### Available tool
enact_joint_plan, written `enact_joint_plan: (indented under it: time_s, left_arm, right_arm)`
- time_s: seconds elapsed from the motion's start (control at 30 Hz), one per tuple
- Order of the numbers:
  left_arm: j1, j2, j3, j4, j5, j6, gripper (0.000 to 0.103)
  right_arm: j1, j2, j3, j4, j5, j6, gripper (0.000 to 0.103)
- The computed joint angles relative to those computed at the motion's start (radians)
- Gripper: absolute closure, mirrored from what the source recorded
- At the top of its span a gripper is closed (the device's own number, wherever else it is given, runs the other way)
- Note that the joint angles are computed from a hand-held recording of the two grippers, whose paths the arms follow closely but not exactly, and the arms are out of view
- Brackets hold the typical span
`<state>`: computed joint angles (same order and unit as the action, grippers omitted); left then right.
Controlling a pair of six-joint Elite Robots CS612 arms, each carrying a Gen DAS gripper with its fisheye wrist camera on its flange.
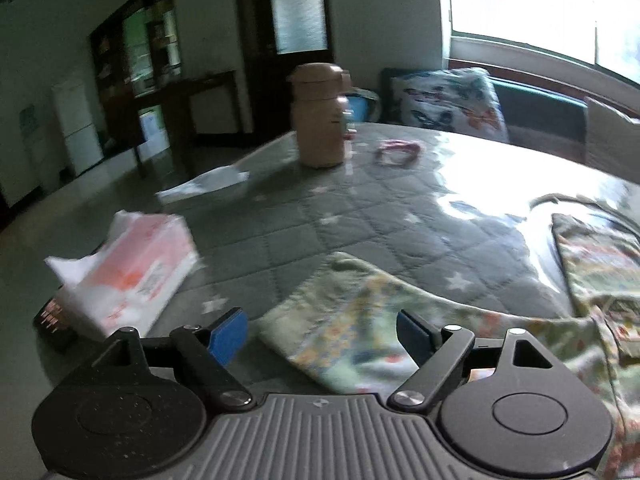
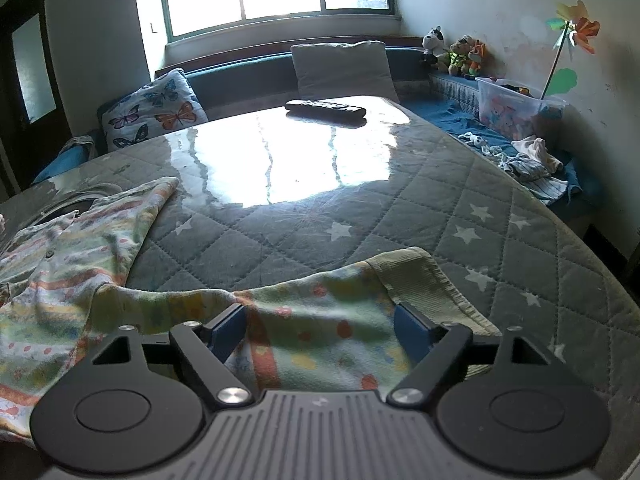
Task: Fold clothes
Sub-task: 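Lay the shirt flat on the table and open both grippers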
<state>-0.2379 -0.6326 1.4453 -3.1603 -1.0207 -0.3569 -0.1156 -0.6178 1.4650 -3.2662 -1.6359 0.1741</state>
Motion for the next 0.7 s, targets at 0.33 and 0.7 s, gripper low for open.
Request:
enact_joint_plan:
  time_s: [0.33, 0.7]
  left_arm:
    - [-0.003, 0.037, -0.046, 0.031, -0.019, 0.1, 0.014]
    - [-0.015, 0.018, -0.017, -0.032, -0.045, 0.163, 0.014]
  right_arm:
    - [0.005, 0.021, -0.038, 0.017, -0.015, -0.072, 0.017]
    - [0.011, -0.002, -0.023, 0.012, 0.017, -0.105, 0.017]
